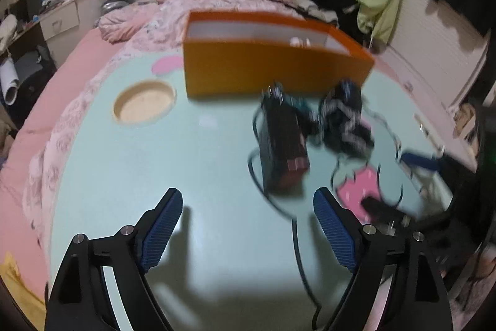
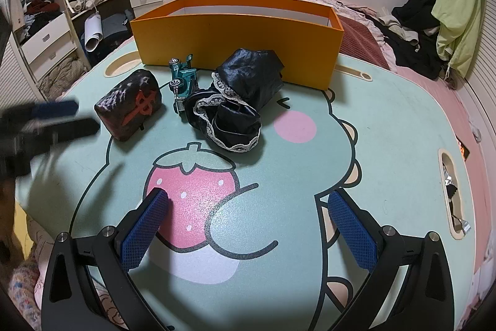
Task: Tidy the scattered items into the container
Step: 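Lower the pouch onto the table beside the toy car and open the left gripper, then reach into the orange box and grasp the white doll figurine with the right gripper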
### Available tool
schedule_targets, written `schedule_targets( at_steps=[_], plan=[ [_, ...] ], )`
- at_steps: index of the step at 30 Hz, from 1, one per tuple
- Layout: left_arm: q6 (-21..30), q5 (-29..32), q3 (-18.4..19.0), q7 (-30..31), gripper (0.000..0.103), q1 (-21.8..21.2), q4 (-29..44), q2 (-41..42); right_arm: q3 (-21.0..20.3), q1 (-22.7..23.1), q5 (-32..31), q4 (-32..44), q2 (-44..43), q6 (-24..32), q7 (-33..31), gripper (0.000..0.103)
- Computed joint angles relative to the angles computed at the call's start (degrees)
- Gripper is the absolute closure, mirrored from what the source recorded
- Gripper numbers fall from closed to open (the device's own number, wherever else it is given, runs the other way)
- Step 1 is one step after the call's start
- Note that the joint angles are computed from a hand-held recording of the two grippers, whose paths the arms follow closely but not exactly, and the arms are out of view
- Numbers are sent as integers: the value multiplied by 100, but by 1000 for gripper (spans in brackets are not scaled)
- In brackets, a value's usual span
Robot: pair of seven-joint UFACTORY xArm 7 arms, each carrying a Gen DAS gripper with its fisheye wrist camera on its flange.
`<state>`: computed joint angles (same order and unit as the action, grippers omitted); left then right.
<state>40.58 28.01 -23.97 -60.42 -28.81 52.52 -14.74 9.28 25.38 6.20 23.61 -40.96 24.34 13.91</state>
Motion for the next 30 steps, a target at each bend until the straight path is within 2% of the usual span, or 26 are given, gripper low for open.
schedule_targets(
  at_steps=[1, 3, 7, 12, 25, 30],
  plan=[
    [101, 253, -127, -140, 14, 45, 42, 63, -1, 1, -2, 1, -2, 4, 1, 1],
    [383, 776, -303, -372, 0, 56, 148, 238, 5, -1, -10, 3, -2, 11, 6, 1],
    [205, 935, -144, -520, 0, -49, -27, 130, 4, -45, -26, -11, -27, 36, 37, 1],
    [125, 1010, -117, -582, 0, -62, -130, 64, 2, -43, -36, -9, -37, 52, 43, 1],
    [165, 1215, -73, -771, 0, -198, 41, 301, -34, -11, -17, -15, -52, 64, 0, 1],
    [132, 1178, -41, -744, 0, -219, 44, 296, -405, 265, 207, -42, -131, 125, -454, 1]
  ],
)
